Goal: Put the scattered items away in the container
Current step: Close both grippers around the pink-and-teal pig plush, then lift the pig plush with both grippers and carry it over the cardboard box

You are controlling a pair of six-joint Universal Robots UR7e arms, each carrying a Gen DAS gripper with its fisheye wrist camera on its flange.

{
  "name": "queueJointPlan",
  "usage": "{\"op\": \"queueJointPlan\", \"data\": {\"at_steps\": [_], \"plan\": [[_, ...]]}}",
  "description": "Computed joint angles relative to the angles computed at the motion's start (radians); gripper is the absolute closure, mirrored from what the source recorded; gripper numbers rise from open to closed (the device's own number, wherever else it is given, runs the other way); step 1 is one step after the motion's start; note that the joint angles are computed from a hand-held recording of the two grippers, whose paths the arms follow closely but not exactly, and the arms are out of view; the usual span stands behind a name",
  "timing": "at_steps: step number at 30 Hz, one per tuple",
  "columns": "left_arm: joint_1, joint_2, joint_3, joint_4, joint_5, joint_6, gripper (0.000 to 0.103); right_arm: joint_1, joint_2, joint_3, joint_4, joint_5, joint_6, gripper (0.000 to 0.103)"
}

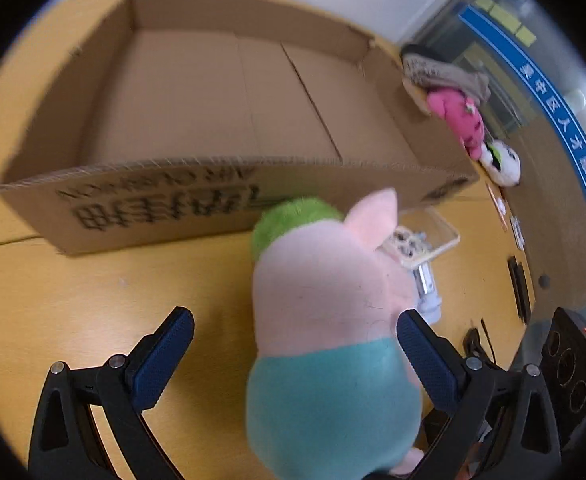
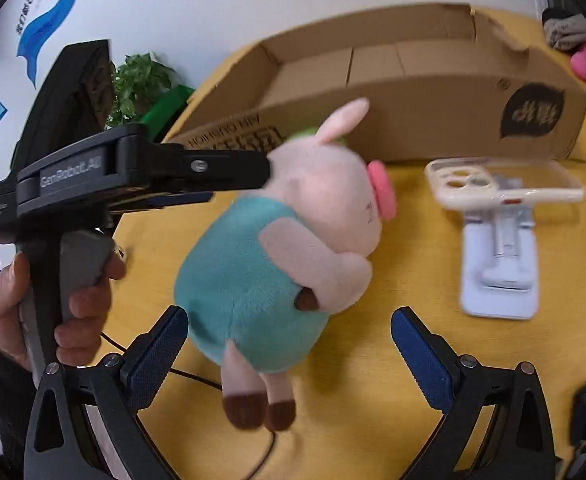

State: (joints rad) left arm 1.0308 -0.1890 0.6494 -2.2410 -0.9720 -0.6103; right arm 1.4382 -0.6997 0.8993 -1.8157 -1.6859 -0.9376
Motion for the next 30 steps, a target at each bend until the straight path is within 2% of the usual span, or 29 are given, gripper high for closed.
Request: {"op": "queueJointPlan", "data": {"at_steps": [3, 5, 6, 7, 8, 12, 15, 19, 24, 30], "plan": [[0.024, 0.013, -0.010, -0.032, -0.104, 0.027, 0.001, 0.011, 0.011, 0.030, -0.006, -0.017, -0.006, 0.000], [0.028, 0.015, 0.000, -0.055, -0.121, 0.052, 0.005, 0.018, 0.003, 0.091, -0.080, -0.044, -0.018, 0.000], [0.030, 0.006, 0.031, -0.097, -0.142, 0.068, 0.008, 0.018, -0.006, 0.125, -0.122, -0.049, -0.029, 0.000], [0.035, -0.004, 0.060, -0.137, -0.175, 0.076, 0.019, 0.019, -0.019, 0.162, -0.168, -0.055, -0.046, 0.000], [0.040, -0.019, 0.097, -0.187, -0.210, 0.081, 0.025, 0.019, -0.032, 0.194, -0.207, -0.057, -0.064, 0.000], [0.014, -0.039, 0.156, -0.259, -0.167, 0.108, 0.029, 0.019, -0.077, 0.281, -0.300, -0.056, -0.125, 0.011], [-0.021, -0.069, 0.230, -0.387, -0.136, 0.141, 0.030, 0.018, -0.128, 0.354, -0.381, -0.029, -0.193, 0.012], [-0.075, -0.102, 0.273, -0.511, -0.072, 0.197, 0.030, 0.026, -0.207, 0.433, -0.470, 0.050, -0.287, 0.013], [-0.147, -0.107, 0.233, -0.579, 0.021, 0.309, 0.030, 0.037, -0.298, 0.496, -0.557, 0.176, -0.366, 0.012], [-0.203, -0.073, 0.111, -0.563, 0.109, 0.417, 0.030, 0.051, -0.338, 0.477, -0.556, 0.273, -0.387, 0.012]]}}
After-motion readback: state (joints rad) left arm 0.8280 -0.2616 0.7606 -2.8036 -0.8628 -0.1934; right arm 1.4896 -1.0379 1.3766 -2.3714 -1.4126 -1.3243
